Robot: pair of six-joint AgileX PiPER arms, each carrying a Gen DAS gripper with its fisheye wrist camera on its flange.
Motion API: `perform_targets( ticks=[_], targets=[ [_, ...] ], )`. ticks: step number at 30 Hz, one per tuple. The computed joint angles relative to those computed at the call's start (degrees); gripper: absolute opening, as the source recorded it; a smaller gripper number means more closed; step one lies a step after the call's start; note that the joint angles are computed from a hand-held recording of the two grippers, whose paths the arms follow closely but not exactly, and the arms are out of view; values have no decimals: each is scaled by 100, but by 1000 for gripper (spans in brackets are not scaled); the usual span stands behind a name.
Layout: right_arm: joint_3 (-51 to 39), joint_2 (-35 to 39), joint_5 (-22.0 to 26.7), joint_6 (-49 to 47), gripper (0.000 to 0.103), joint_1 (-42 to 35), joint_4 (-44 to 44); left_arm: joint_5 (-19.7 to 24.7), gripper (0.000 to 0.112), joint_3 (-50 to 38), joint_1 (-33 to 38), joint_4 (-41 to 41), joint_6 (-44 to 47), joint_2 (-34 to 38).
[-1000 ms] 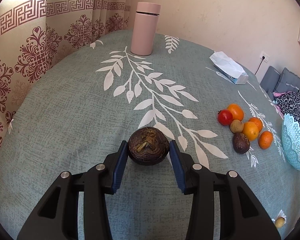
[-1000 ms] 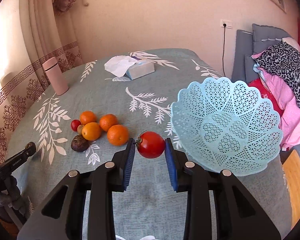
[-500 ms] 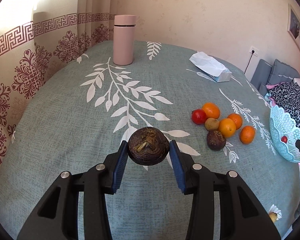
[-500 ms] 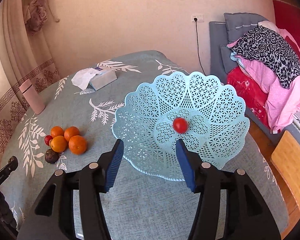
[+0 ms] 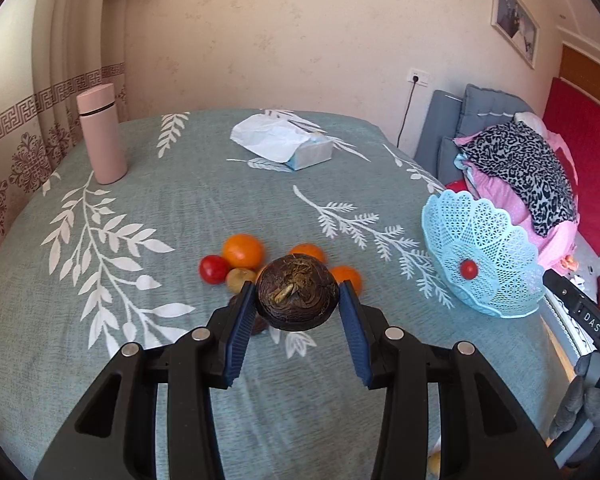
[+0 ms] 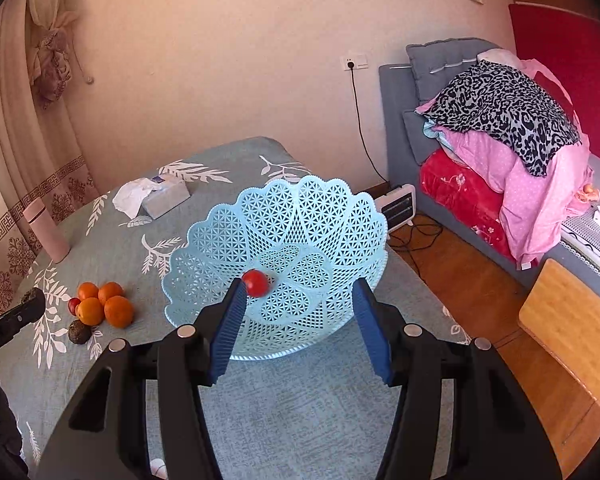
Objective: Organize fruits
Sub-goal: 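Carry the tomato into the blue basket and open right tool while left lifts dark fruit, then lower the dark brown fruit into the basket and open the left tool, then grasp the second dark brown fruit with the left tool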
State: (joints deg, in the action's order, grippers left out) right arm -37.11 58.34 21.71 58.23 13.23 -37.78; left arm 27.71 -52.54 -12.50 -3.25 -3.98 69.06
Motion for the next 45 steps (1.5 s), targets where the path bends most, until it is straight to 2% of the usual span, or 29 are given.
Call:
perform_targets(
  ticks=[3, 6, 12, 14, 15, 16, 17, 19, 22, 24, 30, 36, 45],
  targets=[
    [131, -139, -136, -599, 62, -261, 557, -18, 43, -348, -651, 292, -397, 394],
    [182, -190, -208, -1073, 63, -413, 1013, -9, 43, -715, -1239, 554, -730, 814],
    [161, -277, -335, -2226, 64, -815, 2160, 34, 43, -1416, -1968, 530, -793, 1595],
    [165, -308, -335, -2431, 64, -932, 2378, 23, 43, -1665, -2055, 266, -533, 1850],
    [172, -310, -343, -2547, 64, -992, 2503, 24, 50, -1779, -2035, -94, -177, 1964],
    [170, -290, -350, -2661, 64, -1037, 2614, 48, 68, -1900, -2003, -379, 97, 2076],
    [171, -273, -340, -2679, 64, -1054, 2631, -2, 74, -1933, -1968, -510, 184, 2118],
    [175, -258, -336, -2701, 64, -1084, 2672, -134, 77, -1913, -1922, -449, 17, 2095],
    [170, -211, -362, -2511, 64, -1023, 2489, -54, 79, -1806, -1666, -512, 56, 1936],
    [166, -188, -354, -2595, 64, -1011, 2593, -54, 81, -1683, -1504, -276, -162, 1786],
    [110, -34, -296, -1853, 64, -622, 1917, 64, 86, -1437, -926, 314, -578, 1379],
    [127, 20, -264, -1087, 65, -254, 1213, 322, 89, -1212, -157, 500, -314, 977],
    [123, 270, -201, -497, 65, 195, 705, 418, 89, -864, 1309, -687, 907, 794]
  ],
)
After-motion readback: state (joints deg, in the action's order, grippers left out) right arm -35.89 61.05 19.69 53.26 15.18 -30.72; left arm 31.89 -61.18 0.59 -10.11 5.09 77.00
